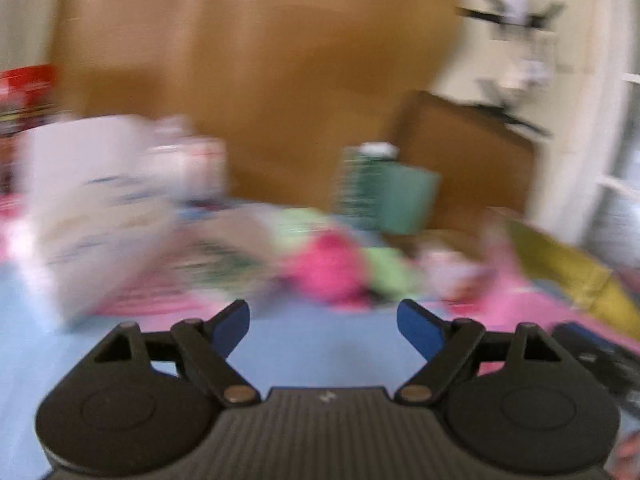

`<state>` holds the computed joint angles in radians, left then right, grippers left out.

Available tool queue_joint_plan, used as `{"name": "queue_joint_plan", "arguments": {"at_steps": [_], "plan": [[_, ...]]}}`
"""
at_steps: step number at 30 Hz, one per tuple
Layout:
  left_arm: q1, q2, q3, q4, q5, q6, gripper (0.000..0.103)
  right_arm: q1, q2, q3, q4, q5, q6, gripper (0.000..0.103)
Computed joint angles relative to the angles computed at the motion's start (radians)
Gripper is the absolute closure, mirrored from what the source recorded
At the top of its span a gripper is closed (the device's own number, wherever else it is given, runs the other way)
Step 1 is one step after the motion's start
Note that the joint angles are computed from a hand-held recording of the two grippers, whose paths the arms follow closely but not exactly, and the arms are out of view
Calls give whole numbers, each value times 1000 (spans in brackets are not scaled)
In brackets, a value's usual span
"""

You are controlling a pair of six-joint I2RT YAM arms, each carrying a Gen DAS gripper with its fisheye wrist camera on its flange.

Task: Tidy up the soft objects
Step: 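Drop the cotton swab bag into the pink tin, open right gripper, then grasp the pink fuzzy toy with the right gripper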

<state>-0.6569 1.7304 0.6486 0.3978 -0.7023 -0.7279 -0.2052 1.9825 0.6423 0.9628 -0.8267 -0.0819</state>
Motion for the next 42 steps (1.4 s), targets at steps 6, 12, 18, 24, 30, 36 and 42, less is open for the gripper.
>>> {"name": "queue_joint_plan", "arguments": {"at_steps": [6,12,18,24,30,36,42], "plan": [[96,-37,-184,117,33,-66,20,178,-33,57,-199,79,-141,61],[109,-36,-235,253,71,-27,18,368,49,221,-276,295,-146,50],[117,-30,-258,317,79,-36,12,489,143,387,-374,463,-187,41],[125,-26,-296,395,94,-38,8,460,118,337,-340,455,-152,58],[127,-30,-319,436,105,-38,4,344,-60,49,-325,202,-348,56],[147,-36,-297,379,144,-57,0,292,-113,24,-535,65,-547,26],[183,-38,-319,402,196,-103,0,331,-104,57,-601,114,-563,24]]}}
